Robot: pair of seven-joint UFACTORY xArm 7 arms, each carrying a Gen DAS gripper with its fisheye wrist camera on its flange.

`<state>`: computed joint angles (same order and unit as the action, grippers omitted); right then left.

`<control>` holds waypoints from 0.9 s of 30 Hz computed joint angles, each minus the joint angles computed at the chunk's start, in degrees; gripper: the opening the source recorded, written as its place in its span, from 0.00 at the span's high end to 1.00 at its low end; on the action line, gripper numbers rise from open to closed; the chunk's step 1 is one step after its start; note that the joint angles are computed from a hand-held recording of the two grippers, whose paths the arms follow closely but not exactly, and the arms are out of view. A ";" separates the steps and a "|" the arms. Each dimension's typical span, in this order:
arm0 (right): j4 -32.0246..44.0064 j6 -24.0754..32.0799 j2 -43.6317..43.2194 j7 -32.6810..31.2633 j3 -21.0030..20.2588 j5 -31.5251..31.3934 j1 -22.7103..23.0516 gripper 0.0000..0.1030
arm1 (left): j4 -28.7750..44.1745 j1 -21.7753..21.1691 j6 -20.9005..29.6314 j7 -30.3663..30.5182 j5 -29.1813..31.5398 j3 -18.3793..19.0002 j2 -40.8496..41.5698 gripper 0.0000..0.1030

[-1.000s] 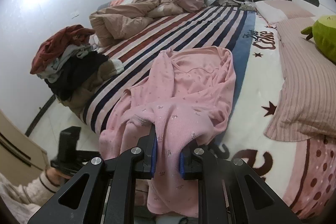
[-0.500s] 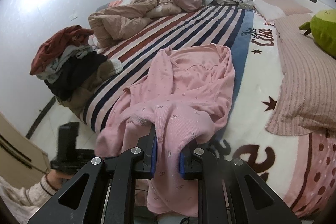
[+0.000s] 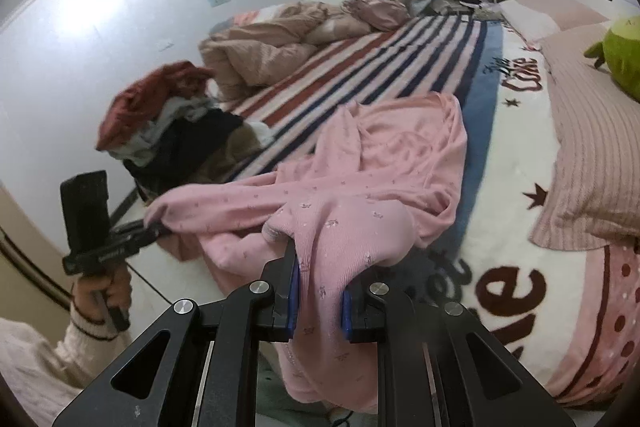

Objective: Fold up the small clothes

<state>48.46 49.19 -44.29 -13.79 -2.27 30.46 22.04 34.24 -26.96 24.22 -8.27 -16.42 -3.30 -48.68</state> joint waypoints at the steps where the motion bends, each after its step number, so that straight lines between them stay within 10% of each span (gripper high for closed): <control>1: 1.39 0.19 1.02 -0.04 -0.07 -0.24 0.04 0.90 | 1.28 0.24 -0.49 0.46 0.27 0.48 1.19 0.91; 9: 17.90 1.43 21.38 0.47 1.31 -7.03 -5.09 0.90 | 21.34 5.78 -0.14 3.36 2.22 1.72 27.65 0.90; 20: 45.10 13.43 55.32 4.85 5.63 -8.36 -15.09 0.83 | 51.11 13.53 16.59 3.68 6.43 -3.01 59.14 0.77; 23: 46.12 17.29 54.92 0.14 6.64 -6.96 -17.26 0.65 | 47.80 15.26 16.74 8.58 1.99 -3.84 54.16 0.41; 25: 45.82 19.13 52.78 -2.88 6.61 -8.59 -17.76 0.33 | 45.21 15.48 16.31 12.35 -0.14 -3.82 50.47 0.34; 27: 42.44 17.28 48.00 -6.00 6.42 -12.67 -17.22 0.25 | 43.15 14.93 17.24 15.16 0.74 -3.73 46.79 0.30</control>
